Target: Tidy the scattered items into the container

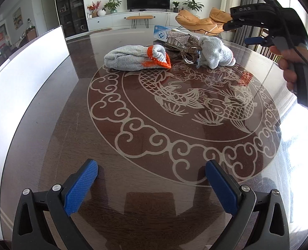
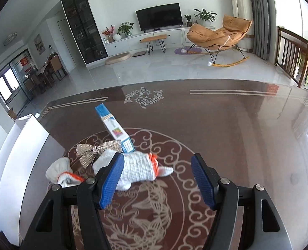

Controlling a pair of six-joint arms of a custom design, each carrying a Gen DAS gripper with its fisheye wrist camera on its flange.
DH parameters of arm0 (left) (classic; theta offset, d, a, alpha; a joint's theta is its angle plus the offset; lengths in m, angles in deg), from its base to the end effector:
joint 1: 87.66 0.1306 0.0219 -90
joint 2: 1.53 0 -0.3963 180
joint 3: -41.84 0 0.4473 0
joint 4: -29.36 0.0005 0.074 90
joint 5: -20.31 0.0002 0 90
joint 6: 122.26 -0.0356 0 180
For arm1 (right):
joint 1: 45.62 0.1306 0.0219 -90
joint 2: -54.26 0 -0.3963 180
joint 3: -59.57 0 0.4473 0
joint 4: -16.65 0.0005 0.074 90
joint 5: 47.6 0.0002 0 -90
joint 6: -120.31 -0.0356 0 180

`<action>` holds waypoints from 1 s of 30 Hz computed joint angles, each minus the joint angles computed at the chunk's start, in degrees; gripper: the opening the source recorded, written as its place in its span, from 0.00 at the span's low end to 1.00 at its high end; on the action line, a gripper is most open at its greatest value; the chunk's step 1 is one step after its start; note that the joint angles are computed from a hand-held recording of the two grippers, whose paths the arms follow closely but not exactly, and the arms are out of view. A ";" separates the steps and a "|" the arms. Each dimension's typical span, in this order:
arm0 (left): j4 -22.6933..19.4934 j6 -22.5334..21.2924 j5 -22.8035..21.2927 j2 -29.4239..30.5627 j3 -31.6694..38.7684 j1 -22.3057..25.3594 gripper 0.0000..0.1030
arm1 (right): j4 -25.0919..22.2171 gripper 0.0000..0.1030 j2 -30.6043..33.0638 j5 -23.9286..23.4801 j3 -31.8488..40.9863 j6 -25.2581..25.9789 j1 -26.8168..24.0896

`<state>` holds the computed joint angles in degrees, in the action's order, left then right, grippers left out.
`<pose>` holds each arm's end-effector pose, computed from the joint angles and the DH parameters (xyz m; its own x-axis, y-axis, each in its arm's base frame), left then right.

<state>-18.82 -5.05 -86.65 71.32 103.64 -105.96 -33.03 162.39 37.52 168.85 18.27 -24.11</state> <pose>0.3821 -0.1159 0.3306 -0.7980 -0.1967 -0.5696 -0.2319 0.9727 -0.0110 0.6175 0.2461 0.4340 -0.7689 -0.0796 -0.6344 -0.2631 0.9437 0.2005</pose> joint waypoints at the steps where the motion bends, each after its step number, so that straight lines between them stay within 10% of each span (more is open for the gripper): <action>1: 0.10 -0.01 0.13 -0.09 -0.05 0.06 1.00 | -2.61 0.66 3.03 -0.42 3.77 0.42 0.04; 5: 0.56 0.15 0.36 -0.08 -0.13 0.04 1.00 | -15.34 0.66 11.36 -7.44 13.17 6.43 0.19; 11: 0.71 0.15 0.26 0.19 -0.07 0.04 1.00 | -27.25 0.66 3.71 -30.60 2.55 22.99 -1.12; 23: 1.82 -0.32 5.54 -0.12 0.19 2.64 1.00 | 1.40 0.66 -23.96 -13.72 -31.59 5.39 -5.04; 25: 1.96 -3.90 8.67 1.18 2.16 4.88 1.00 | 2.69 0.66 -26.79 -13.11 -34.76 4.00 -5.74; 30: 6.94 -19.04 -2.63 6.68 10.46 8.84 1.00 | 6.20 0.66 -31.60 -11.14 -40.01 5.26 -5.11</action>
<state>-11.87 -24.09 -89.28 78.00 114.09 -97.12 -26.83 130.79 26.38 128.84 23.54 -29.22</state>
